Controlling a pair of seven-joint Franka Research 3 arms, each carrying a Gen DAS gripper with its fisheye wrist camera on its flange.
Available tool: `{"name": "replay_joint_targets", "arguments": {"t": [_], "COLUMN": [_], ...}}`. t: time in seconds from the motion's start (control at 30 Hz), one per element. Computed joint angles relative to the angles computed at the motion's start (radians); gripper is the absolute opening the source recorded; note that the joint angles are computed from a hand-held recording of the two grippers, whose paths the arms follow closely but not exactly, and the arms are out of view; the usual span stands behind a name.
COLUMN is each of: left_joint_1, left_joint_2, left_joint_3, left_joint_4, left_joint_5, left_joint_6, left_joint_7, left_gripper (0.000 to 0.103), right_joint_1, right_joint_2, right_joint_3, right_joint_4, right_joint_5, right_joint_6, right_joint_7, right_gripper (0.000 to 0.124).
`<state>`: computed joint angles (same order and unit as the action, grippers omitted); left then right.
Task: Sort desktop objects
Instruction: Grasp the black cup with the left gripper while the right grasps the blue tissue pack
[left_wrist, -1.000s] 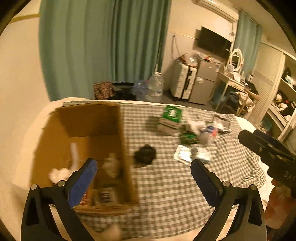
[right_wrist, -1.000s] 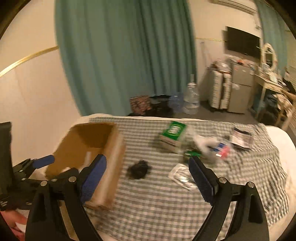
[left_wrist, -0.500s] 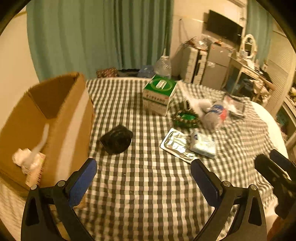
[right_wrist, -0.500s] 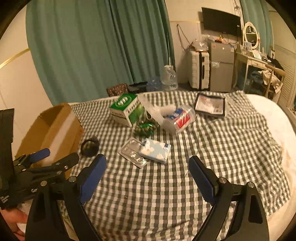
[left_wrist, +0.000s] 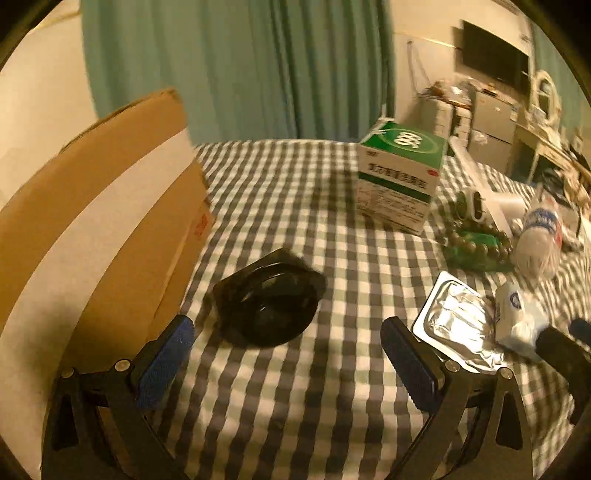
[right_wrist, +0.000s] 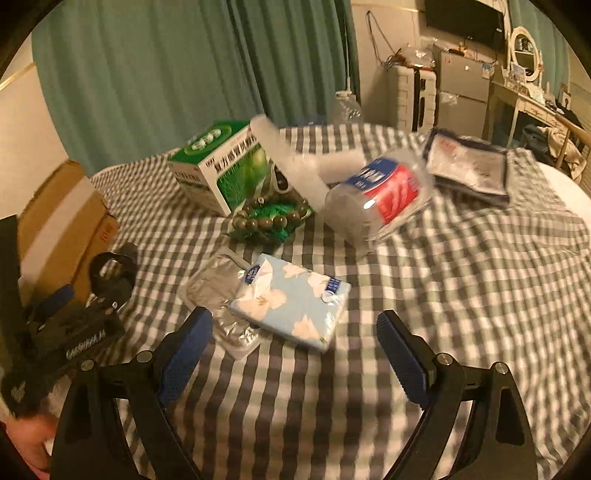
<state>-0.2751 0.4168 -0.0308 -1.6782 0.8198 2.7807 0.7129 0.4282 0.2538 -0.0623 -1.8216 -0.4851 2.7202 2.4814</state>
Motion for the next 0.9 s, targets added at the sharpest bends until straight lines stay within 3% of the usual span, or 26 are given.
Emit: {"name": "replay_joint_targets", "arguments": {"t": [0.17, 0.4, 0.63, 0.7, 0.8, 0.9], "left_joint_1": [-0.009, 0.025, 0.012, 0.024, 0.024, 0.053], "left_joint_2": [0.049, 0.143, 0.167, 0.172, 0.165, 0.155], "left_joint_3": [0.024, -0.02, -0.006, -0.014, -0.005, -0.025], "left_joint_4": [0.058, 0.171, 0.2, 0.202, 0.19, 0.165], "left_joint_5": [0.046, -0.097, -0.16, -0.19, -0.209, -0.258], "left_joint_6": [0.019, -0.014, -0.017, -0.005, -0.002, 0.019], "left_joint_7": [-0.014, 0.168, 0.222, 0.237, 0.233, 0.253], "left_gripper": [0.103, 0.103, 0.103, 0.096, 0.079, 0.074], "right_joint_1": [0.0, -0.007, -0.006, 0.013, 0.022, 0.01], "right_joint_2": [0.074, 0.101, 0.128, 0.135, 0.13, 0.121], "right_joint_3": [-0.011, -0.02, -0.014, -0.027, -0.032, -0.021], "right_joint_4": [0.071, 0.084, 0.118, 0.129, 0.128, 0.117], "right_joint_5": [0.016, 0.117, 0.196, 0.185, 0.175, 0.2], "right_joint_6": [-0.032, 0.021, 0.011, -0.009, -0.026, -0.016], "right_joint_7": [-0.044, -0.106, -0.191, -0.19, -0.18, -0.198], "right_gripper": [0.091, 0.091, 0.091, 0.089, 0.048, 0.03]}}
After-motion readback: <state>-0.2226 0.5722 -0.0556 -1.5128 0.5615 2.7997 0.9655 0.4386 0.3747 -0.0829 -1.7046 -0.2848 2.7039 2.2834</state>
